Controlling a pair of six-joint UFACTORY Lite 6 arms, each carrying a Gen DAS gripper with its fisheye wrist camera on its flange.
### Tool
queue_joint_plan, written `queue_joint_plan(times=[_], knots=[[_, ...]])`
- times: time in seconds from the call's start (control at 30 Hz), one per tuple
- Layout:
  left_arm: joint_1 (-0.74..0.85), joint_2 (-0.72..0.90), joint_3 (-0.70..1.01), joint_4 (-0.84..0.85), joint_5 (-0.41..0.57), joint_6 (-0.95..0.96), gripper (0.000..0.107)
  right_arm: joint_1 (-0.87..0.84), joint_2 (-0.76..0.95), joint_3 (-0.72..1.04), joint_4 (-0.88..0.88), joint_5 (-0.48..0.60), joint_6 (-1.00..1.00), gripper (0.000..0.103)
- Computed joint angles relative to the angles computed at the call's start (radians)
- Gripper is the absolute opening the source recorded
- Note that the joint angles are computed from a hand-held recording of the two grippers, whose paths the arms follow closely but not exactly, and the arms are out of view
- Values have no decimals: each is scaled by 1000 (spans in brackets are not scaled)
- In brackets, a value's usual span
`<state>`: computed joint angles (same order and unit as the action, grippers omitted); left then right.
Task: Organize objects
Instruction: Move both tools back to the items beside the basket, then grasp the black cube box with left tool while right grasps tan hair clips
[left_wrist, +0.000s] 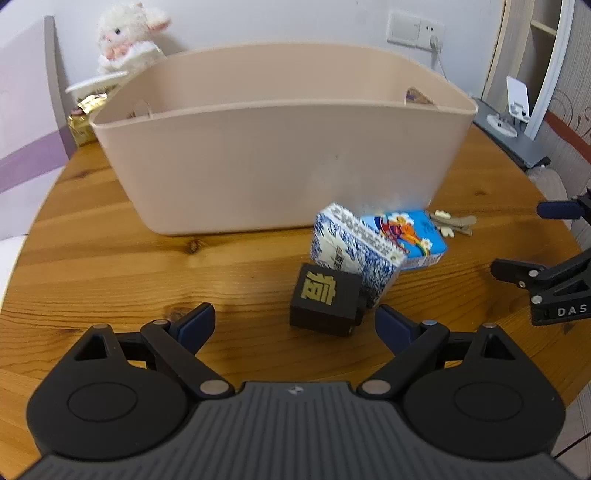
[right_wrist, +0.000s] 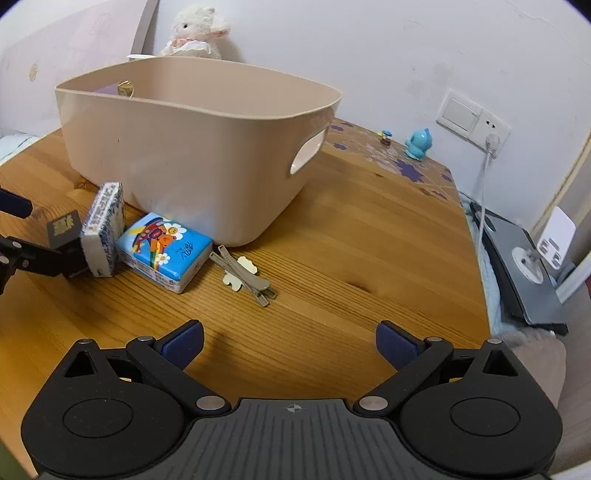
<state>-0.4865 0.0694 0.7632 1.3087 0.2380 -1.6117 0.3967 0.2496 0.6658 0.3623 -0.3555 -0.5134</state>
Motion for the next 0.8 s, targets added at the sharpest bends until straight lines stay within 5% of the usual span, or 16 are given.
queue_joint_plan(times=[0.2,0.5,0.6,0.73,0.8], knots=[[35,95,49,89,-49,-104,94,-1,130,59,-113,-103,81,98],[41,144,69,342,-28,-330,92,-48,234,167,-395,-107,424,89],[44,138,54,449,-17,-422,85,-71,235,170,-537,-107,572,72],[57,119,33,589,-19,-544,66,-51,210,156,-565,-93,595,38],[63,106,20,643,-18,-584,60,-32,202,155,-519,-78,550,36]])
